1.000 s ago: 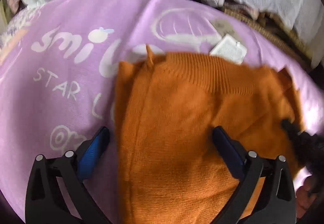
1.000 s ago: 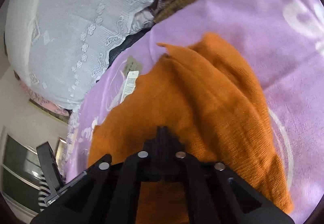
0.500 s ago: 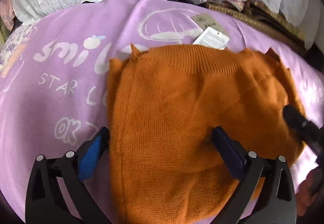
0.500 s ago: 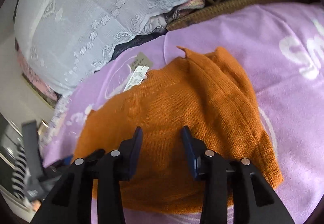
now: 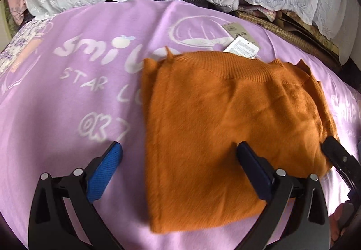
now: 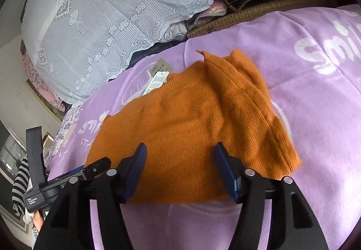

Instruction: Fold small clothes

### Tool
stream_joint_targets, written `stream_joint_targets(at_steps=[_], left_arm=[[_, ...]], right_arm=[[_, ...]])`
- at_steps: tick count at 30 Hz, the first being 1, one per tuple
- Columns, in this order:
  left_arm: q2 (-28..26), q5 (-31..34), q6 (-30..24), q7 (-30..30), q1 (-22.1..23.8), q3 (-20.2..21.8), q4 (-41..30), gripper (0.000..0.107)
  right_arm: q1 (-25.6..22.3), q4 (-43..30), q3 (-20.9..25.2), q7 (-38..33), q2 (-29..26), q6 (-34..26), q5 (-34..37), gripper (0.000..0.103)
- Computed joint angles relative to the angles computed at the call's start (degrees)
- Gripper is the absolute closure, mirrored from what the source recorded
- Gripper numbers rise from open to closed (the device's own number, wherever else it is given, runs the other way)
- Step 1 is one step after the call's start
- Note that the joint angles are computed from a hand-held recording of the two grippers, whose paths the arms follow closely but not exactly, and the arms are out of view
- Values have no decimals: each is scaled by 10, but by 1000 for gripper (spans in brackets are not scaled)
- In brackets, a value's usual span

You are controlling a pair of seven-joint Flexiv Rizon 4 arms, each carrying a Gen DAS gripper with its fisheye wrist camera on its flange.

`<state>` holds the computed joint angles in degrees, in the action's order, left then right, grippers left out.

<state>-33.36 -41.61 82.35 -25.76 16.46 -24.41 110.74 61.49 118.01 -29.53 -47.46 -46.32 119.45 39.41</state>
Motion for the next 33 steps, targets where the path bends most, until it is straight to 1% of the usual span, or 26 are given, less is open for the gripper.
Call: stream_joint_targets(at_steps=[4, 7, 9, 11, 12, 14, 15, 18, 20, 22, 24, 26, 29, 32, 33], left_arm=[[10, -1, 31, 3, 11, -9, 23, 8], [15, 6, 54, 5, 36, -35, 42, 8], [16, 17, 69, 4, 53, -53, 51, 8], [15, 31, 78, -2, 61, -61, 56, 8], [15, 39, 83, -6, 65, -65, 58, 8], [14, 53, 85, -15, 71, -68, 60, 8], [14, 59, 83, -21, 73, -68, 60, 8], [16, 80, 73, -41, 75, -64, 60, 8], [17, 93, 71, -51, 81, -67, 63, 8], [17, 109, 79, -57, 91, -77, 69, 8], [15, 126, 93, -60, 101, -89, 75, 8], [13, 145, 105, -68, 102, -89, 78, 8], [11, 169, 111, -83, 99, -83, 78, 8], [14, 187, 111, -105, 98, -77, 74, 8], [19, 190, 108, -116, 100, -79, 74, 9]], right_arm=[[-3, 12, 21, 11, 7, 19, 18, 38], [-10, 18, 45, 9, 14, 36, 34, 36], [-4, 21, 52, 0, 18, 41, 52, 34], [-8, 25, 71, -8, 25, 51, 61, 25], [-10, 26, 79, -13, 29, 50, 66, 25], [8, 28, 76, -27, 31, 46, 92, 23], [7, 29, 82, -31, 33, 52, 97, 22], [-17, 31, 124, -33, 35, 88, 105, 22], [-58, 31, 167, -18, 34, 121, 90, 22], [-89, 26, 197, -9, 28, 147, 83, 22], [-109, 16, 213, -11, 26, 154, 86, 22], [-130, 2, 224, -15, 23, 154, 93, 22], [-147, -26, 222, -40, 25, 129, 119, 22], [-142, -64, 190, -84, 27, 78, 170, 22], [-133, -81, 169, -100, 26, 56, 196, 22]])
